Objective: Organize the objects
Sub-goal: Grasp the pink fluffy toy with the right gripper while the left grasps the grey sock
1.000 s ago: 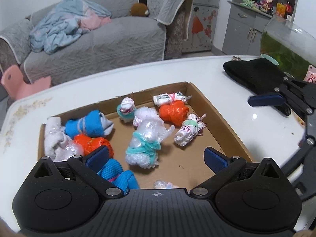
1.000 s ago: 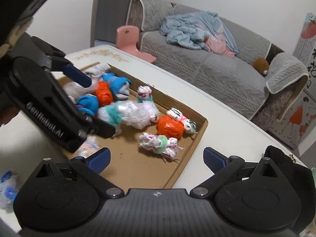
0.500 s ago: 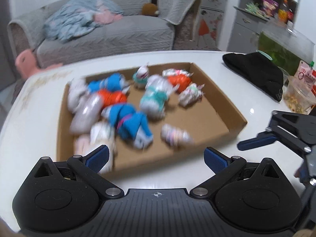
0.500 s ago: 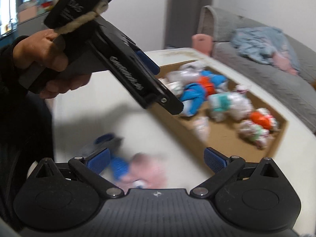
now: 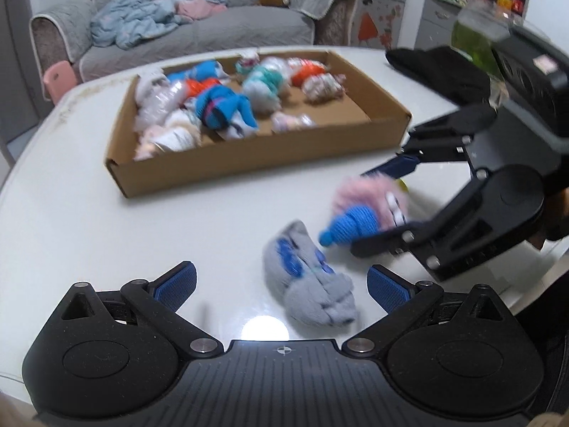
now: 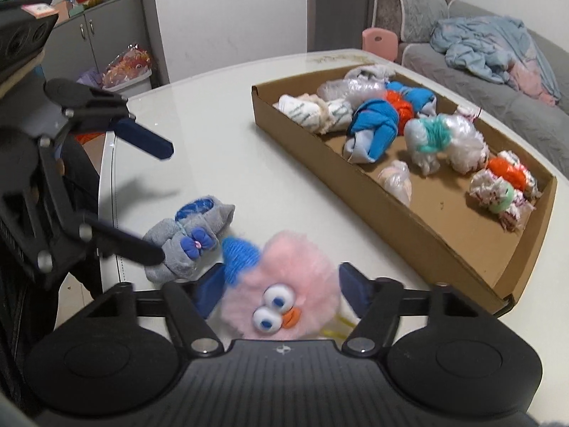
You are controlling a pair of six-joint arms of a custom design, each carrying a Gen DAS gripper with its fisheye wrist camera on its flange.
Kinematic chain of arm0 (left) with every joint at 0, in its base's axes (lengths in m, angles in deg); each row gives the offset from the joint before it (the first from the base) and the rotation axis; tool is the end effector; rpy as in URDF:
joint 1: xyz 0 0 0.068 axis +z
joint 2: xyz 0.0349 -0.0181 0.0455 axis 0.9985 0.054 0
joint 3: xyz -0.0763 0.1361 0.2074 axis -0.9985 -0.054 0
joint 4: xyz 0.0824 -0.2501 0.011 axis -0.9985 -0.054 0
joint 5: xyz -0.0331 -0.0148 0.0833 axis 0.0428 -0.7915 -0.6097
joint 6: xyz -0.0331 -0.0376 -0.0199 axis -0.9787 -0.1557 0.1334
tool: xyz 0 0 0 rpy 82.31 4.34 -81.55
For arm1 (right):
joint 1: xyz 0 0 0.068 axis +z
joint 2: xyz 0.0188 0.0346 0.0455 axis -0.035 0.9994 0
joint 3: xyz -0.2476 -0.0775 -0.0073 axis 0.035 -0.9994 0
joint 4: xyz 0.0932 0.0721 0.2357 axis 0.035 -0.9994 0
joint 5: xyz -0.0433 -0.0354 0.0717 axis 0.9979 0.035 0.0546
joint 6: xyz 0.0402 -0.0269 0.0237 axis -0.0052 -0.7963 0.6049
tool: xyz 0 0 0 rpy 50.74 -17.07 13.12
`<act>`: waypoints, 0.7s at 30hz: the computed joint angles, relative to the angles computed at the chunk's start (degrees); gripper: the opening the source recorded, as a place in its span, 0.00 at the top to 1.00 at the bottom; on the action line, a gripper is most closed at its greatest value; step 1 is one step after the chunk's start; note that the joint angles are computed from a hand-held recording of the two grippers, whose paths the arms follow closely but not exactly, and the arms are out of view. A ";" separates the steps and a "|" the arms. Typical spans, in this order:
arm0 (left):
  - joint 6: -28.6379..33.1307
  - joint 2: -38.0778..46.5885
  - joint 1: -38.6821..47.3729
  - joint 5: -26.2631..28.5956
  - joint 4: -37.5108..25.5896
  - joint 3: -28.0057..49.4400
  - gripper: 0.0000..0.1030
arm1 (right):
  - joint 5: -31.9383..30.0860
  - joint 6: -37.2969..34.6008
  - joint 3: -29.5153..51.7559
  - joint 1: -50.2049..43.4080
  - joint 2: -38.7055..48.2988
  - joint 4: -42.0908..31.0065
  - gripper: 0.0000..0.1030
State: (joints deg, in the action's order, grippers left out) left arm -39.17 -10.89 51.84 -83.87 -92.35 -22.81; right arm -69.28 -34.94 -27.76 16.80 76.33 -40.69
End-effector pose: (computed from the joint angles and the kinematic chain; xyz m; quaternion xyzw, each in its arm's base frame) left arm 0.1338 -0.0912 0.1629 0.2305 0.9161 -0.0860 0.3166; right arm 0.2109 0.0826 0.1199 -0.3342 0.8742 0.1405 0.3231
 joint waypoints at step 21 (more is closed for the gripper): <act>-1.67 9.23 -4.64 -2.53 12.58 -2.50 0.54 | -0.06 -0.19 -0.84 -2.54 -1.03 -1.15 0.66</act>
State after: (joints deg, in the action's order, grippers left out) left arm -40.84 -1.66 47.21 -86.40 -79.77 -25.32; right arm -69.34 -35.13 -28.61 14.26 75.31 -41.83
